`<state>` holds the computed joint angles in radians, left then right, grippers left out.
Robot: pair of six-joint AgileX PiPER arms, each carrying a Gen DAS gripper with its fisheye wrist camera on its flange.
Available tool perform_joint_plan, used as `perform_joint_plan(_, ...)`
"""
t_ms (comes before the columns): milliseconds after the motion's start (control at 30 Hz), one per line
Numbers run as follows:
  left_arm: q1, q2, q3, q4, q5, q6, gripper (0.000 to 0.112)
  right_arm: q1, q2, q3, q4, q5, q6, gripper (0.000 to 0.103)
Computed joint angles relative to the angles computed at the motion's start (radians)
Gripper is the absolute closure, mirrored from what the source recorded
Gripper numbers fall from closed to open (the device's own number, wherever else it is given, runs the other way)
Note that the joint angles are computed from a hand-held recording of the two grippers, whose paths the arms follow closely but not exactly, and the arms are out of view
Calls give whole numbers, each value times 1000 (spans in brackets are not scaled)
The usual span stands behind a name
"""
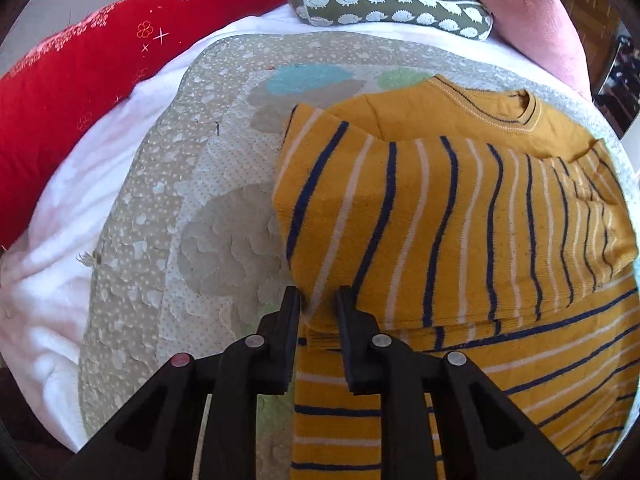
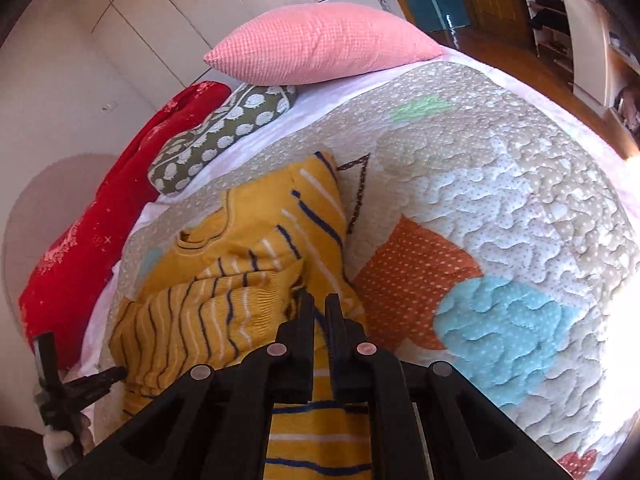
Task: Fold small clothes
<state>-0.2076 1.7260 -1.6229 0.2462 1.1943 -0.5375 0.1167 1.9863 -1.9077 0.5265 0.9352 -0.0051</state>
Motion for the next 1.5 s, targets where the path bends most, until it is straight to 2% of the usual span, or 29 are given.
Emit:
perform_joint_plan(67,27,-61,64,-56,-40,-9,84,6,38,-46,75,37,-39,94)
perform_joint_plan(133,50,-132,137,-90,-73,-24,80,3,134,-166,134,158,-48,73)
perform_joint_plan(167,59,-171,171,-107,-80,-25,80,9,168,-200,110,194,-19,73)
perform_joint_plan(200,76,-210,203,-129,-85,-17,80,18,172,-195,56,197,17,79)
perform_joint_plan(233,95,-254,241,-157,-94,-8,76,19,145,-149,42,168,19,81)
perform_joint_plan(267,117,-306,287,-195,-107,8,68,13,89,-64,56,121,0,80)
perform_joint_plan(367,144,-464,429,-274,-129,34,57,-4,-134,225,56,-9,-75,66)
perform_joint_plan(433,143,-553,520,-323,-136,53,57,-48,-288,420,138,-31,-191,58)
perform_joint_plan(533,111,-678,662,-381,-163,43,57,-131,-504,685,250,0,-342,54)
perform_joint_plan(667,-15,-794,818,-441,-241,-25,57,-206,-715,925,299,81,-439,54)
perform_joint_plan(733,-152,-818,860,-370,-287,-171,55,-224,-785,1013,327,102,-470,54)
perform_joint_plan(767,-240,-824,870,-296,-302,-271,50,-234,-807,1050,350,108,-494,54)
perform_joint_plan(833,-393,-825,879,-147,-323,-453,40,-225,-834,1100,366,99,-496,54)
perform_joint_plan(867,-430,-825,889,-121,-344,-495,35,-213,-846,1121,373,87,-491,54)
perform_joint_plan(967,-498,-789,893,-75,-384,-566,31,-138,-873,1166,385,24,-482,54)
perform_joint_plan(1000,-544,-767,882,-29,-365,-613,31,-98,-877,1173,373,-11,-461,53)
perform_joint_plan(1033,-594,-730,852,23,-327,-661,33,-53,-884,1181,359,-56,-435,53)
perform_joint_plan(1067,-627,-704,828,54,-287,-683,55,-7,-892,1188,342,-101,-410,53)
perform_joint_plan(1100,-642,-673,801,56,-256,-674,78,22,-890,1191,338,-125,-402,68)
perform_joint_plan(1133,-627,-648,776,20,-232,-629,102,31,-874,1186,349,-120,-406,93)
perform_joint_plan(1200,-631,-651,753,12,-204,-644,103,-21,-845,1195,427,-69,-454,93)
perform_joint_plan(1267,-700,-667,729,60,-153,-718,103,-91,-870,1209,465,-13,-476,93)
perform_joint_plan(1400,-879,-689,705,139,-58,-875,103,-219,-980,1217,407,126,-477,94)
perform_joint_plan(1500,-1007,-692,724,170,-18,-1000,103,-319,-1050,1239,364,232,-495,96)
